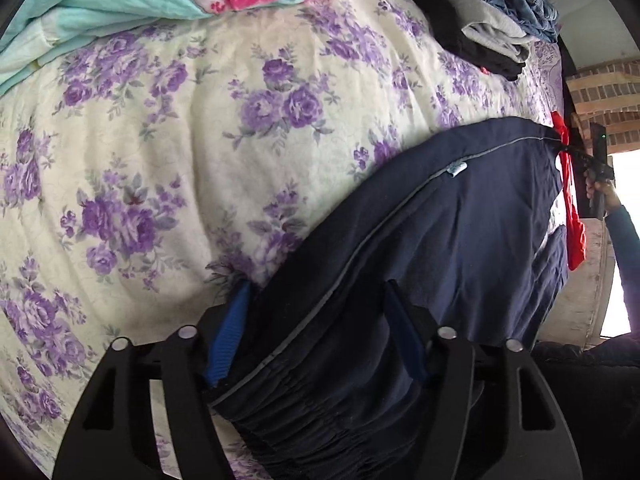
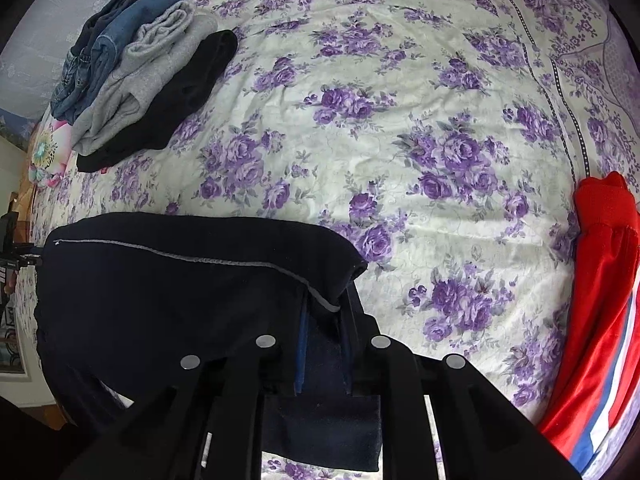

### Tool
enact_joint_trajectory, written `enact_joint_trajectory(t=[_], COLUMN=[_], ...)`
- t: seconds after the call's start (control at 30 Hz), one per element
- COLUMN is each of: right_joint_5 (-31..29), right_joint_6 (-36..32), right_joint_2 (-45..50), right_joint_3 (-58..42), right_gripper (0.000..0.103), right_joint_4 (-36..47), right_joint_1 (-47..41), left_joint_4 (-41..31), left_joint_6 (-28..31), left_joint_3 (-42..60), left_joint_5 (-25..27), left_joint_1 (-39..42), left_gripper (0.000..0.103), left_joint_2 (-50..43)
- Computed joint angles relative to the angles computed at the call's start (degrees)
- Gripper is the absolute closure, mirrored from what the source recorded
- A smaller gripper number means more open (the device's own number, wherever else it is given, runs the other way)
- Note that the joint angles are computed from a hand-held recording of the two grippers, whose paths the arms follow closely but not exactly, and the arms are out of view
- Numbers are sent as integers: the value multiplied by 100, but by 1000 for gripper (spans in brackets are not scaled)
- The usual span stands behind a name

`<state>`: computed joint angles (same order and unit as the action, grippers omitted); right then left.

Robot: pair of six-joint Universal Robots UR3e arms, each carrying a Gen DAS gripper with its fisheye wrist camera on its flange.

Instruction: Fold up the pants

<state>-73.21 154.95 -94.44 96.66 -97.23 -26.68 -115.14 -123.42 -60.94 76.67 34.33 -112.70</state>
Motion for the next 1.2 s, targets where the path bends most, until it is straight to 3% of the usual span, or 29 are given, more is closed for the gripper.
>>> enact_joint_trajectory(t=[0.4, 0.57, 0.6, 0.67, 0.7, 0.77, 0.87, 0.97, 1.0, 1.2], right_joint_5=[-36, -30, -32, -46, -69, -121, -184, -267, -277, -48], right_joint_6=[216, 324, 325, 337, 334, 387, 392, 315, 300, 226], right_joint_2=[19, 55, 60, 48, 35, 51, 57, 10, -1, -15], right_joint_3=[256, 356, 354, 386, 412, 436, 412, 338, 298, -74], right_gripper=[84, 83, 83, 83, 83, 83, 84, 90, 98, 100], right_joint_4=[-277, -431, -436, -473, -507, -602, -640, -624, -615, -516], right_joint_1=[-33, -7, 1, 11, 19, 80, 136, 195, 227, 197], left_joint_4=[-127, 275, 201, 369, 554, 1011, 1919, 2797, 2841, 3869], left_joint_6=[286, 408, 404, 352, 372, 473, 374, 58, -228, -1149], left_joint_3=[847, 253, 297, -17, -257, -849, -1692, -2391, -2354, -2497], left_joint_5=[315, 493, 505, 582, 641, 786, 1110, 1244, 1253, 1672], left_joint_1=[-151, -299, -300, -448, -520, -709, -1043, -1155, -1138, -1383], left_gripper=[40, 37, 38, 53, 57, 79, 87, 89, 89, 88], left_joint_2=[-501, -301, -320, -107, 69, 517, 1240, 1947, 2027, 2246])
